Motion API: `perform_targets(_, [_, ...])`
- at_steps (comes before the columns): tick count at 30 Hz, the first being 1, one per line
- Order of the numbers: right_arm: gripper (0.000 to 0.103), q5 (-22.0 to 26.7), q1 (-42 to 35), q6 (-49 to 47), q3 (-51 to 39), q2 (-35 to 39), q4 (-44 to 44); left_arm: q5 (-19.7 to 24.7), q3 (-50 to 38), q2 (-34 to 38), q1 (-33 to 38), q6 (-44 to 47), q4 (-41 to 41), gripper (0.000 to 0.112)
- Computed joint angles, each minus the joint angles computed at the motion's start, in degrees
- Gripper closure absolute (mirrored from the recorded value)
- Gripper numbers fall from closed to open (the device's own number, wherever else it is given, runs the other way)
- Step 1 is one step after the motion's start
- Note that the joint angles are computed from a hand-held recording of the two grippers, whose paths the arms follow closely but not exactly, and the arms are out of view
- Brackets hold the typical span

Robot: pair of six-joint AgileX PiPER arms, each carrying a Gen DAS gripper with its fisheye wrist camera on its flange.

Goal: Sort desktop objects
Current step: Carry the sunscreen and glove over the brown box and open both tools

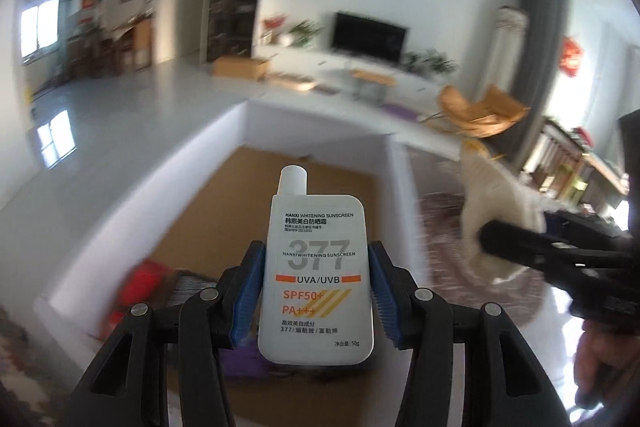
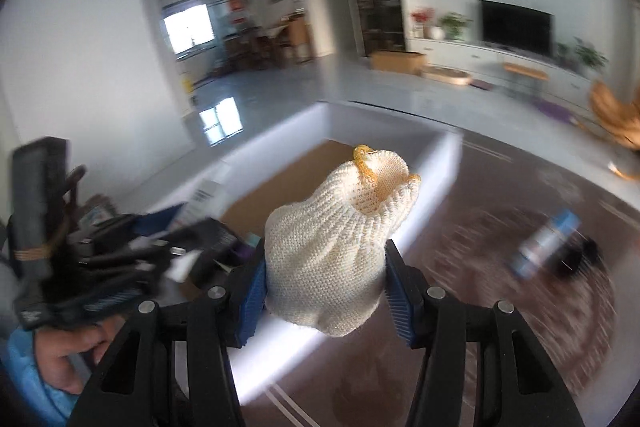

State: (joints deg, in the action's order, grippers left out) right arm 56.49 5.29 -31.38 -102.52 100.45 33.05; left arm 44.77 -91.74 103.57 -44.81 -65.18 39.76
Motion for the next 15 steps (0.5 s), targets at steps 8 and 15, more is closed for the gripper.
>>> perform_targets(8, [0.042,5.15,10.74,11.41,-15.72,16.32,-11.06,2.84,0.30,4.06,10.25,10.48,-12.80,0.061])
perform_targets(15, [0.014,3.38,9.39,10.08,-10.52,14.32,-10.15,2.54,3.20,3.68,9.20,2.80,-8.63,0.023])
